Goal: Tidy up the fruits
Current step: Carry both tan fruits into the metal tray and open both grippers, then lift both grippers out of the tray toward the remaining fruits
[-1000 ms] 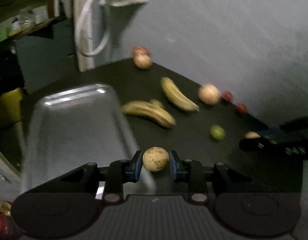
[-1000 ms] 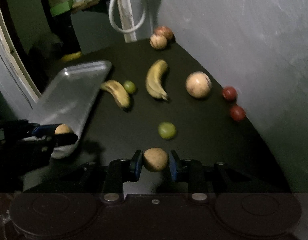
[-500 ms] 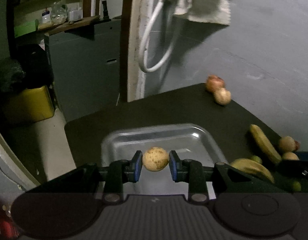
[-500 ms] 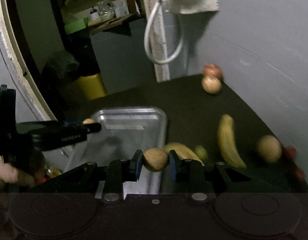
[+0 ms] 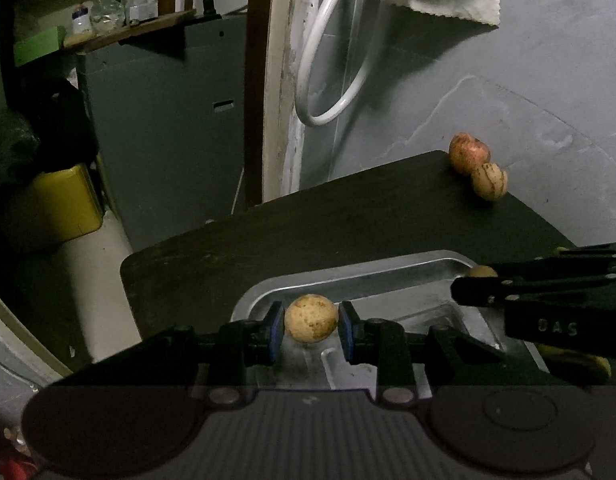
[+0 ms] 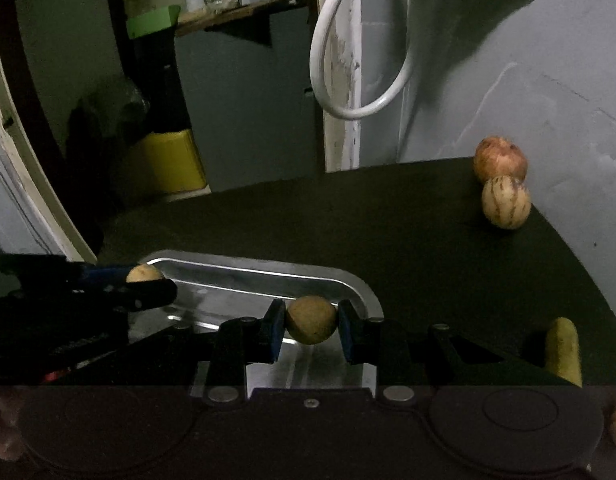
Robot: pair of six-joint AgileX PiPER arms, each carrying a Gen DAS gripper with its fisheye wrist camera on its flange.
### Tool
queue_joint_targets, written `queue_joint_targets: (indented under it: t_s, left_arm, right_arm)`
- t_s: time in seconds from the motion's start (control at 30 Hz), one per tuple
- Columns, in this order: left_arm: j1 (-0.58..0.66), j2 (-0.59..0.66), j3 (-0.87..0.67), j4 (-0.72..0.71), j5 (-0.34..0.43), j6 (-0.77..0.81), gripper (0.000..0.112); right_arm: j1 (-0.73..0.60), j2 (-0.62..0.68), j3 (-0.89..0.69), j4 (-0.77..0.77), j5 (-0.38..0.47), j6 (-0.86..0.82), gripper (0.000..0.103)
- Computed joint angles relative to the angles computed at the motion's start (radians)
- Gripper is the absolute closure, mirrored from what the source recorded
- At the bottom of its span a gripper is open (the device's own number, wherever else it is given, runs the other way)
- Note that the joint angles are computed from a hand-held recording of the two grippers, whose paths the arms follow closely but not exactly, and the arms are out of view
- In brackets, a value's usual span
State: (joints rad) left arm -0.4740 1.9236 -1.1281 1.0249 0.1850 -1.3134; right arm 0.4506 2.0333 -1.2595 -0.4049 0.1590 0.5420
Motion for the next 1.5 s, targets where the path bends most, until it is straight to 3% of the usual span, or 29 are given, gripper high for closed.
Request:
queue_joint_targets:
  t_s: [0.4,0.83,1.1,1.23,1.37,1.5]
  left_arm:
    - [-0.003,0.059,-0.042,-0.008,0.017,0.026,0.081]
    - [-0.002,0.047,-0.028,0.081,0.015,-0.080,0.081]
    - [-0.001,-0.007,0.009,0.104,0.010,-0.126,0.066]
    - [-0.012,-0.063,0.050,0.240,0.019,-0.267,0.032]
    - [-0.018,-0.113,0.074,0.241,0.020,-0.261,0.023]
    - [-0.012,-0.166,0.107,0.282,0.005,-0.298,0.012]
  right_arm:
    - [-0.003,0.056,-0.032,0.110,0.004,-0.145,0.073]
    - [-0.002,0.049,-0.024,0.126,0.003,-0.183,0.069]
    - [-0.001,-0.009,0.024,0.024,0.005,-0.074,0.063]
    - [0.002,-0.080,0.075,-0.123,0.006,0.102,0.042]
    - [0.010,-0.155,0.128,-0.298,0.013,0.323,0.019]
    - [0.029,-0.240,0.191,-0.458,0.055,0.522,0.007]
